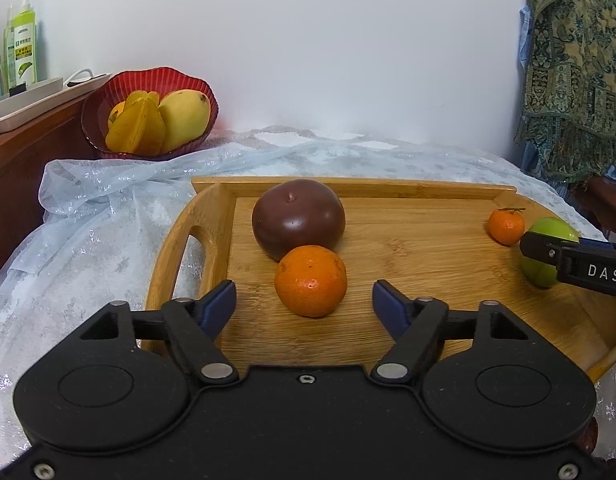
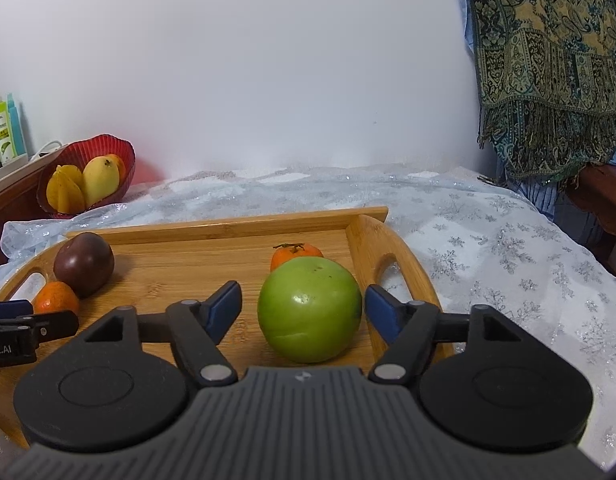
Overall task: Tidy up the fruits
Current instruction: 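Open both tools to release the fruits and pull back from the tray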
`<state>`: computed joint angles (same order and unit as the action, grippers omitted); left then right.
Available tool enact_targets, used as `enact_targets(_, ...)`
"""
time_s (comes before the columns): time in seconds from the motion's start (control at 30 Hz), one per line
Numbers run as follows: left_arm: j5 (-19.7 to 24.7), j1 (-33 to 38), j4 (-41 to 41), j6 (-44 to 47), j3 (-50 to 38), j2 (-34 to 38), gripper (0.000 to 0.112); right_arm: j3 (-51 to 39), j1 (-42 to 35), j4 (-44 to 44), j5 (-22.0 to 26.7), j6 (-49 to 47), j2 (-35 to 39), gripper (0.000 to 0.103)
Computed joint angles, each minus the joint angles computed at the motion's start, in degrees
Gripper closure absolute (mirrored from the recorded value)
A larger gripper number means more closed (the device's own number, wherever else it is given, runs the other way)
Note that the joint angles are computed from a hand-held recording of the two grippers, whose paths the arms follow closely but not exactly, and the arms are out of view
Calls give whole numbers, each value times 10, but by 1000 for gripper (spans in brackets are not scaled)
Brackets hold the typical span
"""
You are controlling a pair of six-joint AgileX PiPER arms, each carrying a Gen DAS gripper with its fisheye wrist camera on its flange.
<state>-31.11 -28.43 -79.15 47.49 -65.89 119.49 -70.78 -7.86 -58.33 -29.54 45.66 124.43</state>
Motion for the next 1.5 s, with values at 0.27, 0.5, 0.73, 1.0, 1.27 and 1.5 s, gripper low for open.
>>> enact_targets(0.27, -8, -11, 12, -17, 19, -15, 28, 33, -3, 27, -23, -36, -19, 13)
enact_targets(0.5, -21, -24, 23, -33, 42, -32, 23, 55, -11, 44, -35, -40, -34, 11)
enact_targets(0.73, -16, -32, 36, -52, 67, -49, 22, 76, -28, 41, -60, -28, -48, 8)
enact_targets(1.0, -36, -62, 46, -88, 111, -75, 21, 113, -41, 51, -94, -59, -68, 3)
enact_targets(1.27, -92, -118, 44, -114, 148, -88, 18, 176, -49, 90, -129, -163, -93, 1)
enact_targets(1.5, -164, -182, 45, -190, 188, -84, 17, 240, -67, 118, -166, -222, -108, 0)
